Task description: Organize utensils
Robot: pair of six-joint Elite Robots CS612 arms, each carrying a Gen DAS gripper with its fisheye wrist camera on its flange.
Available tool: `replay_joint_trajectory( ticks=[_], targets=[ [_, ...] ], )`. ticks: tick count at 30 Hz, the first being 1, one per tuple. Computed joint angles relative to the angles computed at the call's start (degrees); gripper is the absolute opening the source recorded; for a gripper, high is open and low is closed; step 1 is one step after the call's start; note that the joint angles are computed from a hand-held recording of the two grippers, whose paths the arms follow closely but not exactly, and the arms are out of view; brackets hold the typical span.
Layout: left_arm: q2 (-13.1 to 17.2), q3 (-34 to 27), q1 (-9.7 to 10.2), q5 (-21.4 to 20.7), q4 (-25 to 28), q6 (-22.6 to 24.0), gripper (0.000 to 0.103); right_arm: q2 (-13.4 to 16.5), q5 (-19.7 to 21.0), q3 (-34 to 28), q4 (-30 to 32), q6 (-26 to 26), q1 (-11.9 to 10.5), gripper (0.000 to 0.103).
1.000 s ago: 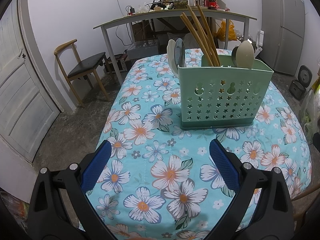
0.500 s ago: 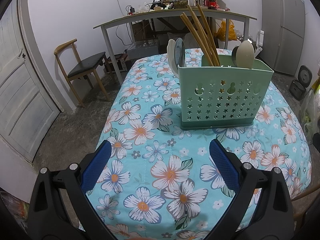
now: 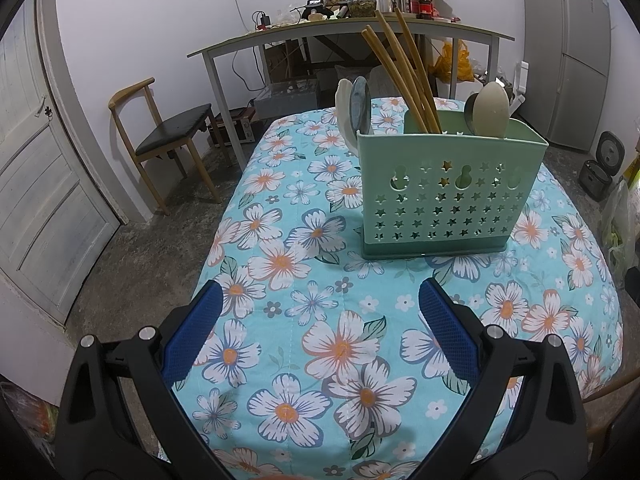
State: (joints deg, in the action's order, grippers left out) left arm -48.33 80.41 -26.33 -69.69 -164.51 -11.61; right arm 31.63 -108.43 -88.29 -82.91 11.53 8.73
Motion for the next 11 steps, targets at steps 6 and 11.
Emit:
replay_joint_trajectory(
  ticks=[6, 11],
  targets=[
    [-0.1, 0.0, 0.06, 0.0, 0.3, -0.1, 0.095, -0.1, 0.0, 0.0, 0.1, 0.1, 0.0, 0.096],
    [-0.1, 0.1, 0.09, 0.1, 0.0, -0.2, 0.095, -0.1, 0.0, 0.1, 0.0, 0.1, 0.0, 0.096]
  ],
)
